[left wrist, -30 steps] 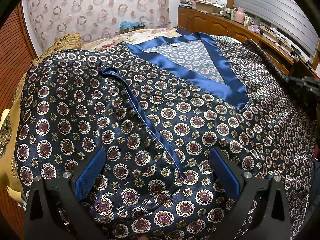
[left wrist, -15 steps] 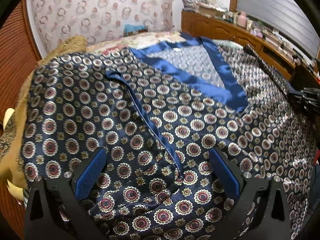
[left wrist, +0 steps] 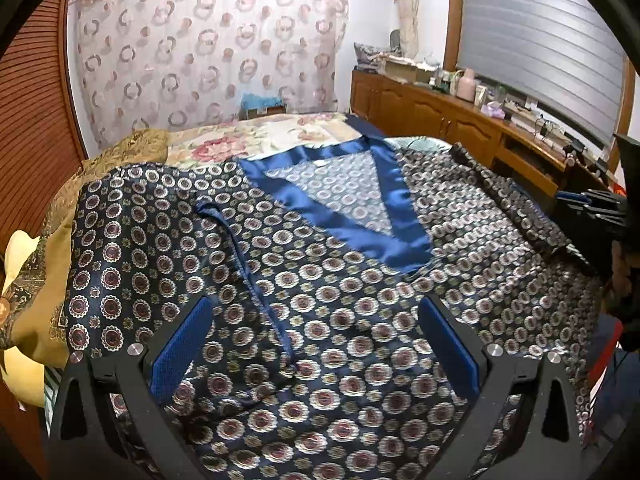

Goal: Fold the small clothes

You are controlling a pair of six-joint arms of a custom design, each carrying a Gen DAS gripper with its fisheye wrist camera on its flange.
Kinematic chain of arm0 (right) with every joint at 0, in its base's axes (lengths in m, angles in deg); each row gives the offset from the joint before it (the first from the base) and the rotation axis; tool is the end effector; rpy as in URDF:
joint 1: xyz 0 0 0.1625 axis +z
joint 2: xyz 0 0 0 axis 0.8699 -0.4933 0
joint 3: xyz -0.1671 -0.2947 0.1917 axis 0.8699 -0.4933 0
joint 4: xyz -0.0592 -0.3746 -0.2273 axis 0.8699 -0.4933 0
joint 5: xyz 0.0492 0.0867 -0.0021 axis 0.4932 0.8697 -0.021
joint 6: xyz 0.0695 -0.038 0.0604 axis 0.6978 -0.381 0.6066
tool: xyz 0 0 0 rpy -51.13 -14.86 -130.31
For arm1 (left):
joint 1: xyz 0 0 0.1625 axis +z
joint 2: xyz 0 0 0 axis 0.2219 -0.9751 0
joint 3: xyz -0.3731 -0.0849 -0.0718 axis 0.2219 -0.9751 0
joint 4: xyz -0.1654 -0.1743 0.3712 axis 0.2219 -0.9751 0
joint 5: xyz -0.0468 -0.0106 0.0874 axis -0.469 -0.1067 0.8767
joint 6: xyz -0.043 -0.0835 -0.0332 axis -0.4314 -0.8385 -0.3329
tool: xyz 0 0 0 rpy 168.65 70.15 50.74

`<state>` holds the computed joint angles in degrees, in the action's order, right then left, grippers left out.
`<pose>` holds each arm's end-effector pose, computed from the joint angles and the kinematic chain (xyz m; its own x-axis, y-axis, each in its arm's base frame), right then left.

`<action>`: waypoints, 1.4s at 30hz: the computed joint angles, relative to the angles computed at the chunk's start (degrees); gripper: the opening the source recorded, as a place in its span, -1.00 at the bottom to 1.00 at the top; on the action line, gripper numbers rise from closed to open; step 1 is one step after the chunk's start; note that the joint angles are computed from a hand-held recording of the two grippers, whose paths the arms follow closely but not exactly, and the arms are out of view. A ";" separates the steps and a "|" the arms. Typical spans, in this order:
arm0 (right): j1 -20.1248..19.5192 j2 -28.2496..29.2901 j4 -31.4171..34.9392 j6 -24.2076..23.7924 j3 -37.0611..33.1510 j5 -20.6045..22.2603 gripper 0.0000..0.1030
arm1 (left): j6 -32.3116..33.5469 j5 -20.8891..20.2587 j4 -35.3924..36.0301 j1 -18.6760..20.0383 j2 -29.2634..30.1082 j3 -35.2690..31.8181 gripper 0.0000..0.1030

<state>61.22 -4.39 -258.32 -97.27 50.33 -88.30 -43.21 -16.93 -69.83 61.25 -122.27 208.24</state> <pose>0.3447 -0.4154 -0.0460 -0.6011 -0.4332 0.6716 -0.7557 0.5816 -0.3012 0.0726 -0.4083 0.3603 -0.7202 0.2498 -0.6472 0.6252 0.6381 -0.4494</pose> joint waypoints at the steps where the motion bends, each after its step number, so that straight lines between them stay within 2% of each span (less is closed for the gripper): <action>1: -0.06 -0.19 -0.86 0.04 0.41 -0.26 -0.56 | -0.02 0.33 -0.48 -0.55 -0.49 0.60 1.00; 5: -0.35 -1.36 -2.59 1.16 1.93 -1.39 -0.55 | 1.13 2.27 -2.70 -2.69 -1.72 3.17 1.00; 12: -1.24 -1.40 -3.97 2.35 2.29 -2.63 -0.55 | 0.75 2.78 -1.96 -4.77 -3.10 5.74 1.00; 13: -1.44 -1.42 -3.74 2.52 2.34 -2.74 -0.50 | 0.63 2.54 -1.71 -4.90 -3.27 5.89 1.00; 14: -1.70 -1.34 -3.26 2.68 2.19 -2.64 -0.35 | 0.44 2.35 -1.47 -5.09 -3.51 6.13 1.00; 17: -2.36 -1.33 -2.54 3.13 2.21 -2.67 -0.07 | -0.25 1.82 -0.63 -5.73 -4.05 6.83 1.00; 19: -2.88 -2.05 -1.18 3.42 2.20 -3.14 -0.02 | -0.58 1.58 0.09 -6.07 -4.61 7.28 1.00; 23: -3.43 -1.71 1.36 5.65 0.92 -5.93 -0.01 | -1.08 1.69 0.98 -6.91 -5.29 8.17 1.00; 28: -4.99 -2.46 6.59 9.29 0.11 -4.97 -0.01 | -1.48 1.64 1.66 -7.17 -5.66 8.68 1.00; 33: -5.21 -2.22 8.84 8.36 -0.89 -4.26 -0.01 | -1.77 1.38 1.79 -7.00 -5.40 8.42 1.00; 36: -5.07 -1.57 8.94 6.81 -1.74 -4.34 -0.19 | -1.70 1.41 1.57 -6.87 -5.36 8.48 1.00; 39: -4.90 -1.54 9.31 6.04 -1.87 -3.81 -0.56 | -1.76 1.09 1.48 -6.49 -5.50 8.43 1.00; 40: -4.97 -1.61 9.37 5.82 -1.70 -3.53 -0.76 | -1.69 1.03 1.38 -6.34 -5.46 8.37 1.00; 41: -5.03 -1.86 9.80 5.55 -1.66 -3.24 -0.88 | -1.69 1.09 1.32 -6.28 -5.53 8.36 1.00; 42: -5.25 -2.16 9.09 4.65 -1.33 -3.20 -0.91 | -1.62 1.04 1.24 -6.18 -5.61 8.32 1.00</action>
<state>55.97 -6.55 -249.23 -92.62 49.00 -91.50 -44.83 -15.89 -68.60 55.07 -127.89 216.56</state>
